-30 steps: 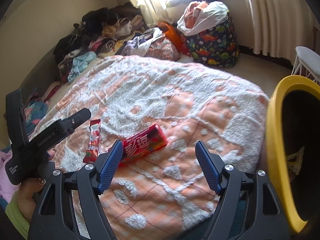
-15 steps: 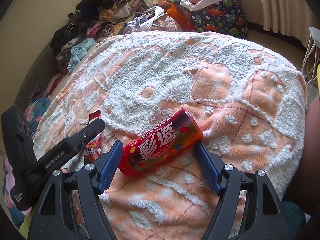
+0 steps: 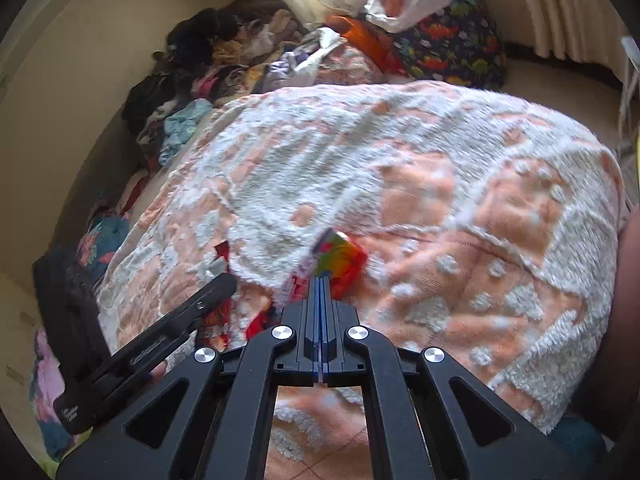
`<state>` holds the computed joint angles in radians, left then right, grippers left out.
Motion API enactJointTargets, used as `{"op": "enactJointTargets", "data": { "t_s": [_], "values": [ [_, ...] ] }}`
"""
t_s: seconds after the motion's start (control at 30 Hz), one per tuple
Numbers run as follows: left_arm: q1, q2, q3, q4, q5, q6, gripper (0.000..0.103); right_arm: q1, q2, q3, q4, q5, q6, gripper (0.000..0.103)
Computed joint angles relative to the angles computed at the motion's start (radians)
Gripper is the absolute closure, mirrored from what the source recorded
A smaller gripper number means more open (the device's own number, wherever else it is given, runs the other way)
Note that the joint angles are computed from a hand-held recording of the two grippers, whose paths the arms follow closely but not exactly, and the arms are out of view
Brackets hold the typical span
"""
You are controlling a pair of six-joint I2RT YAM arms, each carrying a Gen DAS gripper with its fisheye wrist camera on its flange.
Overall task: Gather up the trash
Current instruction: 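Grasp the red strip wrapper with the left tool while the right tool grasps the red candy tube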
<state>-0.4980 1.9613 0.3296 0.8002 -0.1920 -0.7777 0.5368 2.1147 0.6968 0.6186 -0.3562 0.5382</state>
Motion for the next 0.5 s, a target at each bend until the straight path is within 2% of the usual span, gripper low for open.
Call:
{"op": "enactJointTargets", "data": {
  "t_s": [0.03,0.07,0.13,0.23,0.37,0.5],
  "values": [
    [-0.006,-0.007,0.0,-0.006,-0.003,-0.002,0.091,-0.018,0.012,-0.001,0.015,-0.033,0.023,0.096],
    [-0.009,-0.019,-0.004,-0.013,-0.009,-0.002,0.091,-0.029,0.029,0.005,0.027,-0.065,0.049,0.078],
    [-0.014,-0.044,-0.013,-0.02,-0.019,-0.003,0.091,-0.038,0.041,0.012,0.029,-0.075,0.078,0.059],
    [-0.018,-0.087,-0.025,-0.031,-0.025,0.003,0.091,-0.039,0.064,0.06,-0.002,-0.102,0.084,0.059],
    [-0.039,-0.146,-0.038,-0.058,-0.048,0.016,0.091,-0.018,0.109,0.155,-0.082,-0.079,0.083,0.059],
    [-0.063,-0.188,-0.043,-0.084,-0.064,0.017,0.092,-0.011,0.139,0.2,-0.093,-0.07,0.089,0.063]
  ]
}}
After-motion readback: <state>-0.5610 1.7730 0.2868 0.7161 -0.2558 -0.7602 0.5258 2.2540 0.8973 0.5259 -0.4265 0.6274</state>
